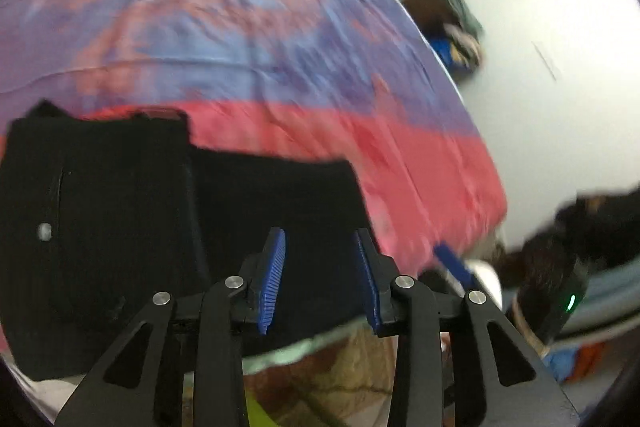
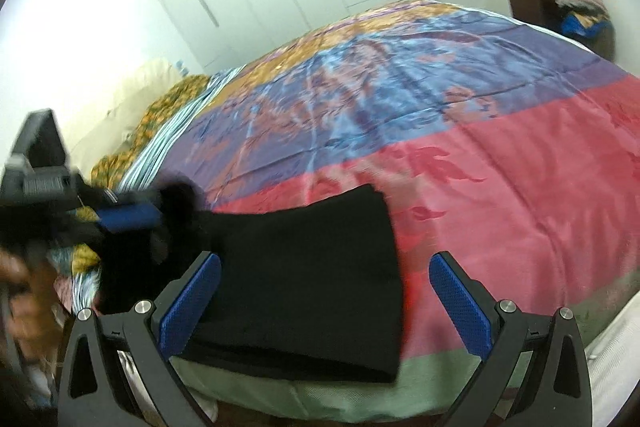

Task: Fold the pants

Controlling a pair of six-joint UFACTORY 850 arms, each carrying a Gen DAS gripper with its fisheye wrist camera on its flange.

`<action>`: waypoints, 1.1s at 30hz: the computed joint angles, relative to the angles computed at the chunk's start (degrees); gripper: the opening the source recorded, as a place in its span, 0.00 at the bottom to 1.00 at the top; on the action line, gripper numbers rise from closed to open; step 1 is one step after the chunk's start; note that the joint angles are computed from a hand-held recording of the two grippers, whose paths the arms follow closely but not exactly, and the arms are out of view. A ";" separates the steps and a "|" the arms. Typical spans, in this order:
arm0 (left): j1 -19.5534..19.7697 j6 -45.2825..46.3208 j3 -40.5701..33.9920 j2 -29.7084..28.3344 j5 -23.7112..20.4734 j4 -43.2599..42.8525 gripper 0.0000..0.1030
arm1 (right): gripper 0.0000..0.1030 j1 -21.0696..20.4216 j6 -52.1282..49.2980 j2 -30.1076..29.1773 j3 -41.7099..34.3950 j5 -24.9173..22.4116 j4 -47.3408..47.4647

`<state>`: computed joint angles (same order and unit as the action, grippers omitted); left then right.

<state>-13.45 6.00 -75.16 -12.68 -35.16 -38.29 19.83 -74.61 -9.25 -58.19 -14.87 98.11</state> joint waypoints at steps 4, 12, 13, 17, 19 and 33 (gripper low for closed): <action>1.92 2.52 3.02 7.06 3.03 1.67 0.45 | 1.00 -2.60 -4.40 1.22 1.92 -0.38 8.53; 11.64 -33.20 13.19 17.82 9.41 43.19 0.45 | 1.00 -1.91 9.24 -5.57 -6.84 -16.96 -9.28; 12.00 -35.01 14.72 17.21 8.93 44.91 0.36 | 1.00 -1.53 10.89 -7.35 -9.14 -20.87 -12.12; 10.19 -25.23 18.96 12.24 9.57 33.83 0.06 | 0.97 0.52 22.22 -18.30 -22.20 -35.18 -24.31; 7.71 -25.39 21.00 11.50 13.61 36.03 0.04 | 0.86 1.54 28.98 -23.48 -28.54 -36.82 -31.24; 8.73 -23.83 20.88 14.02 15.61 33.60 0.32 | 0.23 5.35 36.34 -33.70 -43.22 -44.31 -42.57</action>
